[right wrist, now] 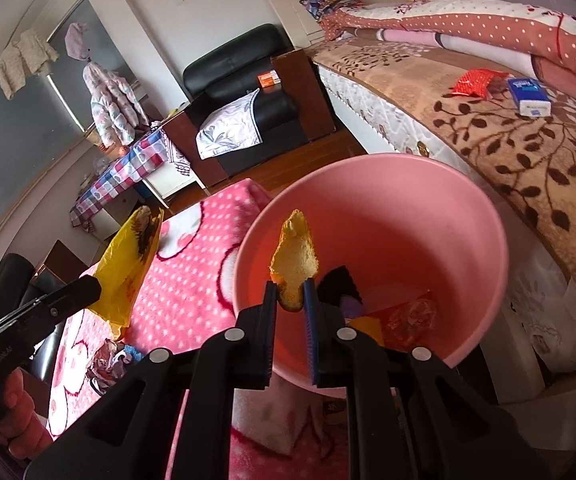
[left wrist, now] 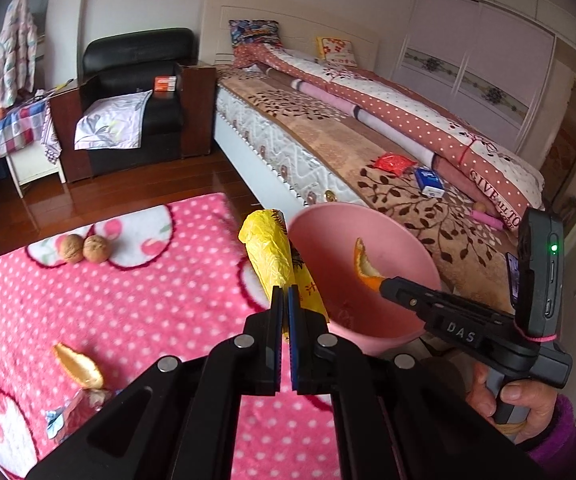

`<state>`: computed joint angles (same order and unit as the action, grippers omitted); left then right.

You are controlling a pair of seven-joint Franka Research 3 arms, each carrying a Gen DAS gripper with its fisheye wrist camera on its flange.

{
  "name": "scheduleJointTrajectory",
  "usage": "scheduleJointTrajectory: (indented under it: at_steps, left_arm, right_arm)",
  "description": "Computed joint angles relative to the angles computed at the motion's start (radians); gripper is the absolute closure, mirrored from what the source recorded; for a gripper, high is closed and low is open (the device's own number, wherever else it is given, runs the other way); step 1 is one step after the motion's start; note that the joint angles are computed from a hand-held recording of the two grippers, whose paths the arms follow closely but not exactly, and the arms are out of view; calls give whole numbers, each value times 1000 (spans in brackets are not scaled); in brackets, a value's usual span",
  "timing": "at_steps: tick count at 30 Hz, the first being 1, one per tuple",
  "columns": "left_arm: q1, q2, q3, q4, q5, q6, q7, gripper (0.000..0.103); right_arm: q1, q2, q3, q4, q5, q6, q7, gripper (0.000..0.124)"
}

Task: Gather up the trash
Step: 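Carry the yellow packet and orange peel over the pink bucket with both tools, then open both grippers to drop the packet and peel into the bucket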

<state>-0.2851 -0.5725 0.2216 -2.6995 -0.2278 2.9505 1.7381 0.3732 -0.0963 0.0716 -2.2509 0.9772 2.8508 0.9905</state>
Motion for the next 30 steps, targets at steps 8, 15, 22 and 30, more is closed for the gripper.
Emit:
scheduleJointTrajectory:
  at_steps: [8, 15, 22, 30]
  left_arm:
    - [-52, 61, 0, 42, -31, 8, 29, 101]
    - [-91, 110, -3, 78, -63, 28, 66, 101]
    - [-98, 171, -26, 117, -94, 35, 90, 101]
    - [-92, 209, -49, 148, -135, 31, 124, 101]
  right_arm:
    - [-6, 0, -6, -6, 19, 0, -9, 110]
    - [-13, 4, -10, -8, 29, 0, -9, 110]
    - [-18, 4, -10, -13, 38, -2, -7, 110]
    - [-23, 3, -12, -17, 50, 2, -4, 110]
